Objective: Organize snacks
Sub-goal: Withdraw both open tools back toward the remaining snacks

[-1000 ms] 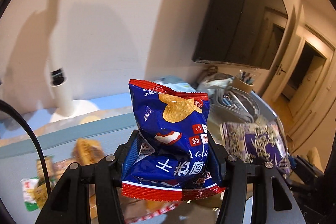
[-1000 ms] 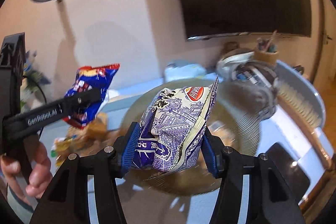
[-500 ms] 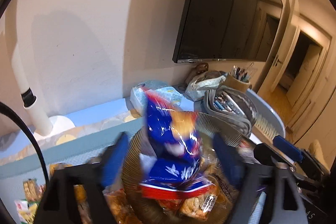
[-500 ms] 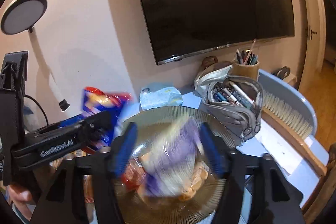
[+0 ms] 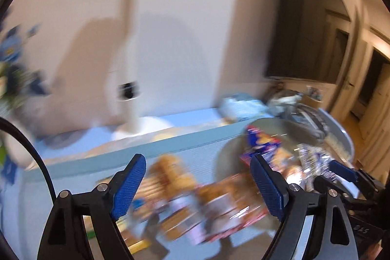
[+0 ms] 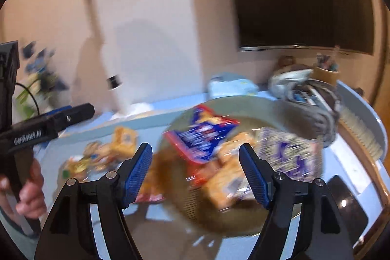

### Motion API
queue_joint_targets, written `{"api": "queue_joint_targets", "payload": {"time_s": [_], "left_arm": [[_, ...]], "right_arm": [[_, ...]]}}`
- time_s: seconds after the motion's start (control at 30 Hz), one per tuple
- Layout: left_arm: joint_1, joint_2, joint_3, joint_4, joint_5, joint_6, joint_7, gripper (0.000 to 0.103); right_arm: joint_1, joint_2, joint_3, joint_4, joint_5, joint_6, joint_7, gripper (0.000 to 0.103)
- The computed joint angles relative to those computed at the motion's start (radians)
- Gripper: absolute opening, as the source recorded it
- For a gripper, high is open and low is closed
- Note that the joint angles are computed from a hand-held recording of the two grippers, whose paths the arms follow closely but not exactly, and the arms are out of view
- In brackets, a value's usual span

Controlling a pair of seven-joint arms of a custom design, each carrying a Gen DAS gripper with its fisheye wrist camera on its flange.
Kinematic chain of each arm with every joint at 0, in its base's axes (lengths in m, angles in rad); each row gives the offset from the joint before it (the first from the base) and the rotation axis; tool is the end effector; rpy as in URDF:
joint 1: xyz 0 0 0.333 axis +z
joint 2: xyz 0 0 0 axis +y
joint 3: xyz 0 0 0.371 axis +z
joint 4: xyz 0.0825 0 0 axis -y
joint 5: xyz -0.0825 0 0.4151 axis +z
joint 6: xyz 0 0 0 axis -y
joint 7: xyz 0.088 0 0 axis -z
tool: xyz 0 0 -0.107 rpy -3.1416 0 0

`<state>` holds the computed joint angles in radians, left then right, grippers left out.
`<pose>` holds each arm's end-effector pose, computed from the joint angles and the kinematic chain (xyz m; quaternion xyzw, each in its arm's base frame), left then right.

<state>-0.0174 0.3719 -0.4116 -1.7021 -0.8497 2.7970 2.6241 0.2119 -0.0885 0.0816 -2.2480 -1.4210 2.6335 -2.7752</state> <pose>0.7037 -0.2355 0.4991 -0.3797 0.8052 -0.4364 0.1305 0.5248 0.1851 0.4750 -0.4529 0.7524 -0.3638 0.3107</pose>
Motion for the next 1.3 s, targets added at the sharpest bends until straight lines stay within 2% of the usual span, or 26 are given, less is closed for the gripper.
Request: {"api": "queue_joint_targets", "payload": {"time_s": [0.07, 0.13, 0.2, 0.23, 0.33, 0.5, 0.6, 0.67, 0.7, 0.77, 0.87, 0.93, 1.0, 1.07, 1.17, 1.23, 1.3], "left_arm": [[0.0, -0.029, 0.042, -0.063, 0.022, 0.081, -0.034, 0.086], [-0.017, -0.045, 0.098, -0.128, 0.095, 0.177, -0.124, 0.086], [0.008, -0.046, 0.113, -0.176, 0.122, 0.222, -0.168, 0.085], [0.018, -0.04, 0.131, -0.192, 0.145, 0.214, -0.203, 0.085], [0.075, -0.005, 0.13, -0.196, 0.178, 0.167, -0.263, 0.085], [0.171, 0.064, 0.05, -0.18, 0.185, 0.167, -0.287, 0.085], [0.197, 0.09, 0.022, -0.174, 0.195, 0.155, -0.315, 0.085], [0.162, 0.098, 0.067, -0.17, 0.256, 0.126, -0.392, 0.083], [0.168, 0.093, 0.058, -0.176, 0.258, 0.134, -0.393, 0.082], [0.23, 0.099, -0.019, -0.188, 0.217, 0.178, -0.334, 0.082], [0.212, 0.099, -0.001, -0.189, 0.259, 0.176, -0.371, 0.082], [0.217, 0.097, -0.01, -0.196, 0.276, 0.187, -0.371, 0.082], [0.249, 0.096, -0.05, -0.201, 0.276, 0.185, -0.337, 0.082], [0.231, 0.087, -0.034, -0.203, 0.297, 0.19, -0.351, 0.082], [0.301, 0.094, -0.115, -0.171, 0.231, 0.111, -0.305, 0.082], [0.303, 0.096, -0.12, -0.142, 0.185, 0.048, -0.287, 0.082], [0.274, 0.098, -0.097, -0.119, 0.167, 0.02, -0.283, 0.082]], "right_arm": [[0.012, 0.027, 0.01, 0.017, -0.044, 0.032, 0.048, 0.074], [0.028, 0.069, 0.012, 0.037, -0.122, 0.074, 0.171, 0.081], [0.044, 0.135, 0.007, 0.075, -0.157, 0.135, 0.233, 0.081], [0.053, 0.161, 0.003, 0.091, -0.142, 0.15, 0.22, 0.081], [0.088, 0.234, -0.01, 0.138, -0.062, 0.161, 0.12, 0.081], [0.149, 0.278, -0.035, 0.162, -0.044, 0.086, 0.085, 0.081], [0.152, 0.289, -0.05, 0.161, -0.006, 0.101, 0.063, 0.081], [0.158, 0.28, -0.063, 0.153, -0.026, 0.093, 0.108, 0.081], [0.156, 0.278, -0.066, 0.15, -0.022, 0.093, 0.122, 0.081], [0.146, 0.277, -0.073, 0.142, -0.021, 0.119, 0.158, 0.081], [0.129, 0.271, -0.085, 0.129, -0.065, 0.168, 0.256, 0.081], [0.121, 0.263, -0.085, 0.116, -0.089, 0.174, 0.317, 0.081], [0.114, 0.254, -0.083, 0.106, -0.126, 0.176, 0.377, 0.081], [0.103, 0.244, -0.076, 0.095, -0.135, 0.175, 0.413, 0.081], [0.089, 0.237, -0.071, 0.082, -0.111, 0.176, 0.432, 0.081], [0.077, 0.239, -0.074, 0.081, -0.105, 0.207, 0.45, 0.081], [0.063, 0.248, -0.079, 0.087, -0.107, 0.256, 0.481, 0.081]]}}
